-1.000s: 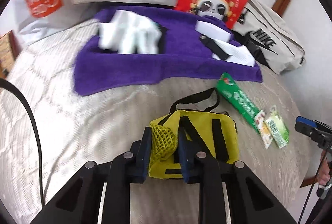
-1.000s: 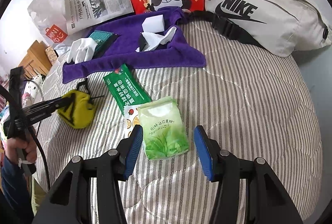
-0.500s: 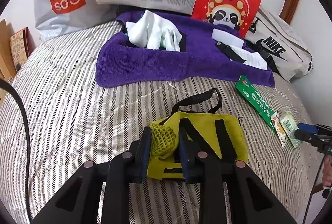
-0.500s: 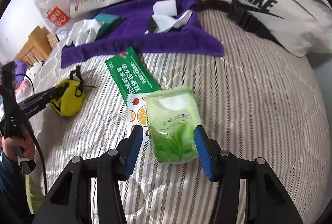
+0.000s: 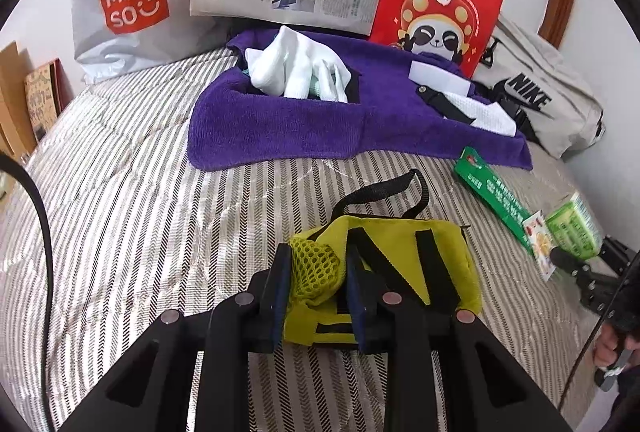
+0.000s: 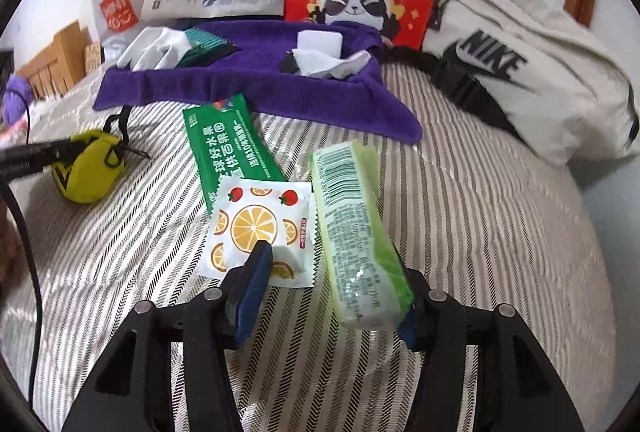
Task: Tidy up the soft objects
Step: 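Carry the yellow bag toward the towel while the right tool lays the wipes pack on it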
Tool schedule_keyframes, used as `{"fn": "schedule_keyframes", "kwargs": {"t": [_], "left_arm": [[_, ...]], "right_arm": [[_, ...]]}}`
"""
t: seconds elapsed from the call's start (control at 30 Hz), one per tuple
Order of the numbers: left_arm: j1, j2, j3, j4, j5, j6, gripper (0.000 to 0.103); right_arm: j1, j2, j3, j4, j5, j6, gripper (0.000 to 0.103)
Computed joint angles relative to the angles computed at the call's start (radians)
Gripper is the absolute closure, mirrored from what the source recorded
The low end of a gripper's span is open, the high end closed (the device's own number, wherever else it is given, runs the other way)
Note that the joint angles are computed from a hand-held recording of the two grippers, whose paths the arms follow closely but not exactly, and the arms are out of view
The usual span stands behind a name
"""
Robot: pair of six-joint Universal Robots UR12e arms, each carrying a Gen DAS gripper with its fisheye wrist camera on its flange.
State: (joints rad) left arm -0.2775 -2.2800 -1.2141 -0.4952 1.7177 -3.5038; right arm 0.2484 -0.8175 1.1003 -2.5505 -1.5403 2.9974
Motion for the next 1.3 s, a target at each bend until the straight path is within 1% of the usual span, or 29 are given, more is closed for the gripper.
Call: {"fn": "schedule_keyframes", "kwargs": {"t": [0.07,0.13,0.17,0.27,0.33,0.43,0.53,0.6,0.63,0.67,0.7,0.77,0.87,0.97,1.03,1.1,1.23,1.3], "left_arm": [[-0.007,-0.005,0.012,-0.018,0.023,0.014,0.077],[-0.01,-0.007,0.018,-0.027,0.035,0.021,0.077],[-0.009,-0.007,0.017,-0.026,0.033,0.02,0.077],[-0.003,-0.002,0.007,-0.01,0.008,0.008,0.077],[-0.003,-0.002,0.005,-0.008,0.005,0.006,0.077],[-0.006,-0.003,0.009,-0.016,0.019,0.013,0.077],[-0.005,-0.002,0.007,-0.014,0.017,0.012,0.077],[-0.004,-0.002,0.005,-0.011,0.011,0.009,0.077],[-0.005,-0.002,0.006,-0.012,0.013,0.01,0.077],[-0.005,-0.003,0.007,-0.014,0.017,0.012,0.077],[-0.006,-0.003,0.009,-0.018,0.024,0.016,0.077],[-0.008,-0.004,0.011,-0.022,0.031,0.019,0.077],[-0.002,0.002,0.004,-0.021,0.009,0.022,0.079],[0.002,0.007,0.012,-0.058,-0.008,0.021,0.079],[0.003,0.012,0.015,-0.08,-0.011,0.019,0.08],[0.004,0.02,0.008,-0.072,-0.009,0.01,0.08],[0.011,0.035,-0.001,-0.082,-0.024,-0.03,0.08],[0.013,0.043,-0.009,-0.071,-0.029,-0.03,0.08]], "right_arm": [[-0.014,0.003,-0.01,0.028,0.053,0.046,0.04],[-0.029,0.002,-0.007,0.023,0.117,0.083,0.04],[-0.029,0.002,-0.006,0.023,0.118,0.084,0.04],[-0.017,0.005,-0.012,0.03,0.074,0.064,0.04],[-0.015,0.003,-0.009,0.025,0.067,0.068,0.042],[-0.018,-0.001,-0.001,0.016,0.068,0.097,0.049],[-0.023,-0.002,-0.01,0.037,0.067,0.106,0.058],[-0.026,-0.003,-0.015,0.041,0.068,0.101,0.072],[-0.027,-0.003,-0.016,0.043,0.073,0.103,0.076],[-0.029,-0.002,-0.018,0.049,0.079,0.106,0.083],[-0.03,-0.001,-0.023,0.06,0.079,0.109,0.083],[-0.032,-0.003,-0.021,0.053,0.084,0.126,0.085],[-0.039,-0.009,-0.028,0.077,0.127,0.142,0.085],[-0.039,-0.016,-0.034,0.08,0.129,0.141,0.085],[-0.043,-0.021,-0.037,0.079,0.159,0.148,0.085],[-0.046,-0.024,-0.039,0.063,0.19,0.155,0.085],[-0.042,-0.018,-0.068,0.073,0.209,0.155,0.085],[-0.039,-0.013,-0.087,0.085,0.223,0.14,0.085]]}}
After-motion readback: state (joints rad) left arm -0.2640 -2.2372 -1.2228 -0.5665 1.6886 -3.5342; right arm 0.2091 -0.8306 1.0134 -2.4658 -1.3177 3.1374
